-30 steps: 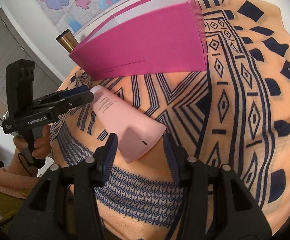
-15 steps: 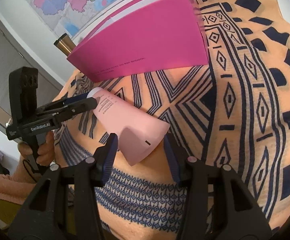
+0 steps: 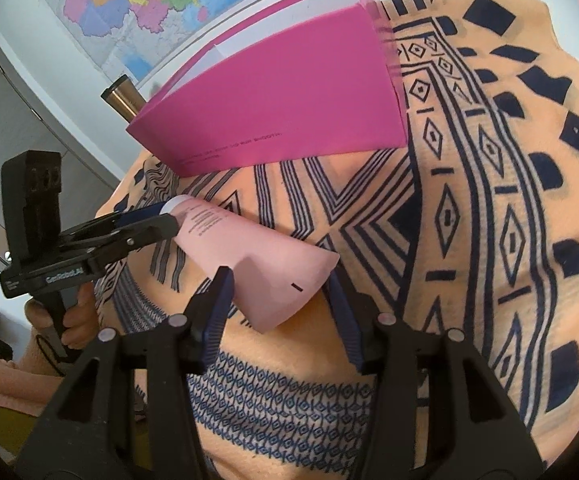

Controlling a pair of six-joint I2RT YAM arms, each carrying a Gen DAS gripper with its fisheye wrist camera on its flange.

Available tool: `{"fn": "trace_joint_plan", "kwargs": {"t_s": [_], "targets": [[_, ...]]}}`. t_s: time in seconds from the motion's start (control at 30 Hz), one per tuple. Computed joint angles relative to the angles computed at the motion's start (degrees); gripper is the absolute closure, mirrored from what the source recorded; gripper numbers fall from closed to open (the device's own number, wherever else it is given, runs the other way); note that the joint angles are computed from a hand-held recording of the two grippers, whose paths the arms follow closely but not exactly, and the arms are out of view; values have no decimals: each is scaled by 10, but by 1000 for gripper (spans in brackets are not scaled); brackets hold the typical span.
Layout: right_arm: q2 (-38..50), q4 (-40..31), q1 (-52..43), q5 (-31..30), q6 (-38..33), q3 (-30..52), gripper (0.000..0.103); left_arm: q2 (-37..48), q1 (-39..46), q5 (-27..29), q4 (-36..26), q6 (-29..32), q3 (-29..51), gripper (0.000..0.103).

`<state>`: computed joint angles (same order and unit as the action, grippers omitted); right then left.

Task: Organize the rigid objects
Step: 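Grasp the pink tube with the right gripper and lift it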

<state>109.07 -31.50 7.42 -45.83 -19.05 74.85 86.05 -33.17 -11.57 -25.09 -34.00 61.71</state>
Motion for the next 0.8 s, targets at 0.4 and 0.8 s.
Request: {"fn": "trace_joint_plan", "kwargs": {"t_s": [0.4, 0.8], "targets": [[-25, 30, -1, 15, 1, -10, 51, -16, -19, -24, -4, -12, 9, 47], [-53, 54, -4, 19, 10, -4, 51, -28, -34, -52, -13, 2, 41, 47]]}}
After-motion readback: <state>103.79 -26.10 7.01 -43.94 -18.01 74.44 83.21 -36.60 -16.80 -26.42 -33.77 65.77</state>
